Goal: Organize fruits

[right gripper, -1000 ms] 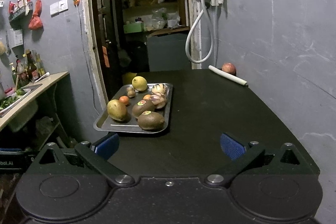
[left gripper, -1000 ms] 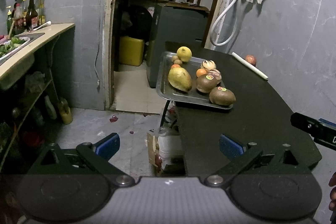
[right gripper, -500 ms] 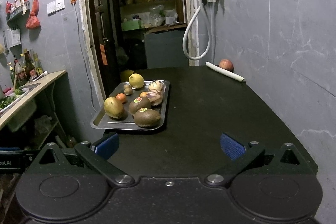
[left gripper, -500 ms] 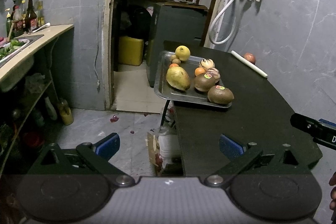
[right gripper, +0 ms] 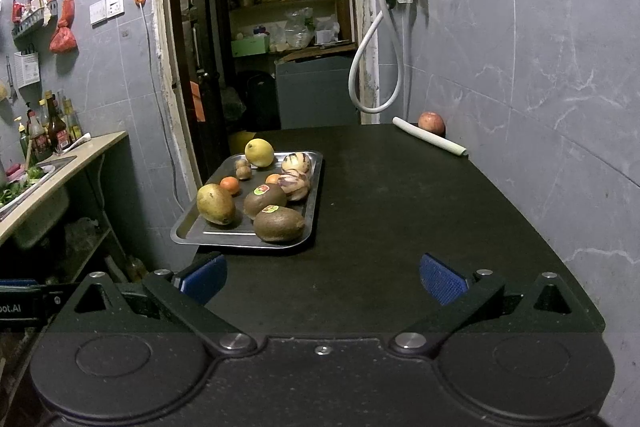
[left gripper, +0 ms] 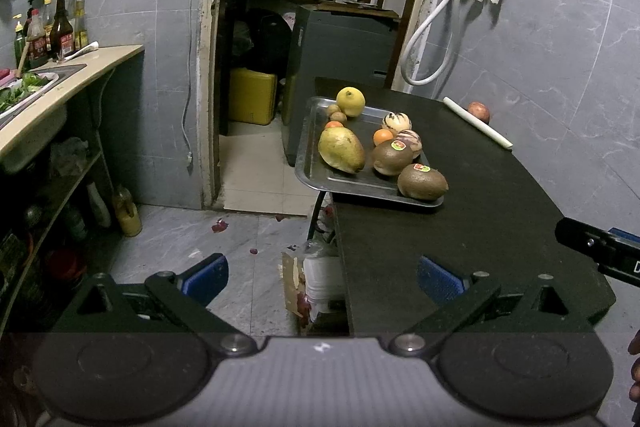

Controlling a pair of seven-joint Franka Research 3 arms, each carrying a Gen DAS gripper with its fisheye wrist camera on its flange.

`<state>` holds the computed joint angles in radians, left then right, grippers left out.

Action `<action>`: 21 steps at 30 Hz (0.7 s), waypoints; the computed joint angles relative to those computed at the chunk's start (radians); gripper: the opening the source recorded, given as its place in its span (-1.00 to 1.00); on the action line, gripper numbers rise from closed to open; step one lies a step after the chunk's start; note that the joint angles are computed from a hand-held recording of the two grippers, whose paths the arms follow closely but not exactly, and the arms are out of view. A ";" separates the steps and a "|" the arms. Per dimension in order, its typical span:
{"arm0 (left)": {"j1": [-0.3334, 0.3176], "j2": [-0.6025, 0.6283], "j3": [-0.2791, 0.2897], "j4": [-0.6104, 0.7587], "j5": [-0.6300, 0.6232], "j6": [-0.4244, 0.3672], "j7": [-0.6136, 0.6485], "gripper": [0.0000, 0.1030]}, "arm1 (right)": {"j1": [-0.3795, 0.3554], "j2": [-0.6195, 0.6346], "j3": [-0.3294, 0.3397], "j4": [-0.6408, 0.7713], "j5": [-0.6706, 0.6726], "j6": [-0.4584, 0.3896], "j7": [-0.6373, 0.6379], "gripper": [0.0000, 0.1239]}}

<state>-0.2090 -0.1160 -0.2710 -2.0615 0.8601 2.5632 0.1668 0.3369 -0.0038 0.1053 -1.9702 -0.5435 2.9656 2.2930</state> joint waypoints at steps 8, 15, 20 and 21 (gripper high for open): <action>0.000 0.000 0.001 0.000 -0.006 0.000 0.005 0.99 | 0.002 0.004 -0.001 0.004 0.010 -0.003 -0.009 0.65; -0.001 0.001 0.001 0.000 -0.011 -0.001 0.006 0.99 | 0.003 0.004 -0.004 0.003 -0.005 0.001 0.002 0.65; -0.001 0.001 0.003 -0.002 -0.018 0.006 0.011 0.99 | 0.004 0.007 -0.007 0.003 -0.025 0.001 0.019 0.65; -0.001 0.002 0.003 -0.003 -0.019 0.007 0.011 0.99 | 0.004 0.007 -0.007 0.003 -0.022 0.001 0.017 0.65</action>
